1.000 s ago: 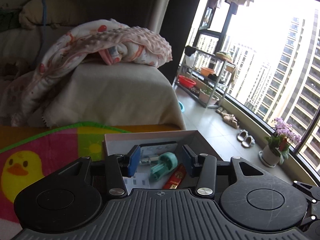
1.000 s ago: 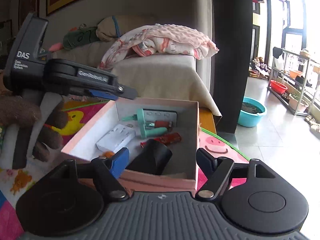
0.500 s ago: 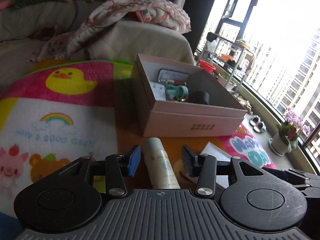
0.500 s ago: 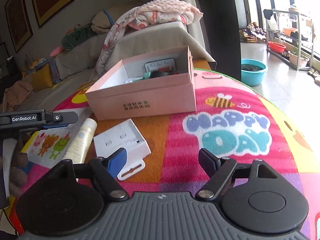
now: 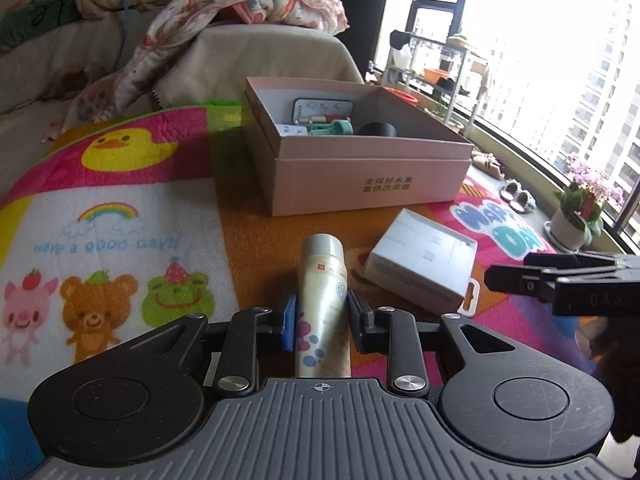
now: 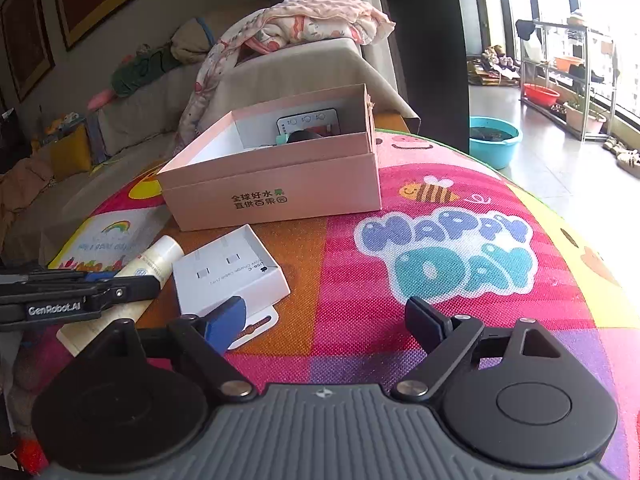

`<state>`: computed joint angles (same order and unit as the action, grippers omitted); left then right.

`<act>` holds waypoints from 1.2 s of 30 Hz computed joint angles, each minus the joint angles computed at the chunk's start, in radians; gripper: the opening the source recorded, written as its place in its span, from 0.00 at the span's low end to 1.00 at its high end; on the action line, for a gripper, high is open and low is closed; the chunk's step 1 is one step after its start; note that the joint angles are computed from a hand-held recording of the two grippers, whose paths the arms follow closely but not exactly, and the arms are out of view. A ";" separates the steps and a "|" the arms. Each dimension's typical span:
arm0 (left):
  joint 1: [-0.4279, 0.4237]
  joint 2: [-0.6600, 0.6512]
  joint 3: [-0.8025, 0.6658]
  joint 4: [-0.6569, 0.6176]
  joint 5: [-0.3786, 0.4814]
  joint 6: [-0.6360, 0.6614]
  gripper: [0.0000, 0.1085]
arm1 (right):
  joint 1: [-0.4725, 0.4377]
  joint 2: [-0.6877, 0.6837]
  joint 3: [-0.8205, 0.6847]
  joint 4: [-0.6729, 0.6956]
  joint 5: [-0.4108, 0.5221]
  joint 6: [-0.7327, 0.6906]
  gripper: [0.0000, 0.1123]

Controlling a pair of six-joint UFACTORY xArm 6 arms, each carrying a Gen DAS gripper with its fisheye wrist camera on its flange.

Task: Organize rigid objects
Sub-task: 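Grasp the white spray can upright with the left gripper, then grasp the white USB-C cable box with the right gripper while the left holds the spray can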

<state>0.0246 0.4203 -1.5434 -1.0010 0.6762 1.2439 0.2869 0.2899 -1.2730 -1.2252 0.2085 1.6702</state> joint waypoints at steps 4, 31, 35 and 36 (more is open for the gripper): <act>0.035 -0.057 0.073 -0.013 0.003 0.050 0.28 | 0.006 -0.001 -0.002 0.005 0.008 -0.010 0.78; 0.102 -0.065 0.098 -0.111 0.086 0.062 0.30 | 0.075 0.144 -0.196 0.575 0.086 -0.847 0.61; 0.072 -0.075 0.111 -0.093 0.045 0.097 0.30 | 0.074 0.051 -0.086 0.376 0.121 -0.639 0.61; 0.066 -0.072 0.104 -0.083 0.045 0.091 0.30 | 0.076 0.035 -0.068 0.332 0.134 -0.590 0.61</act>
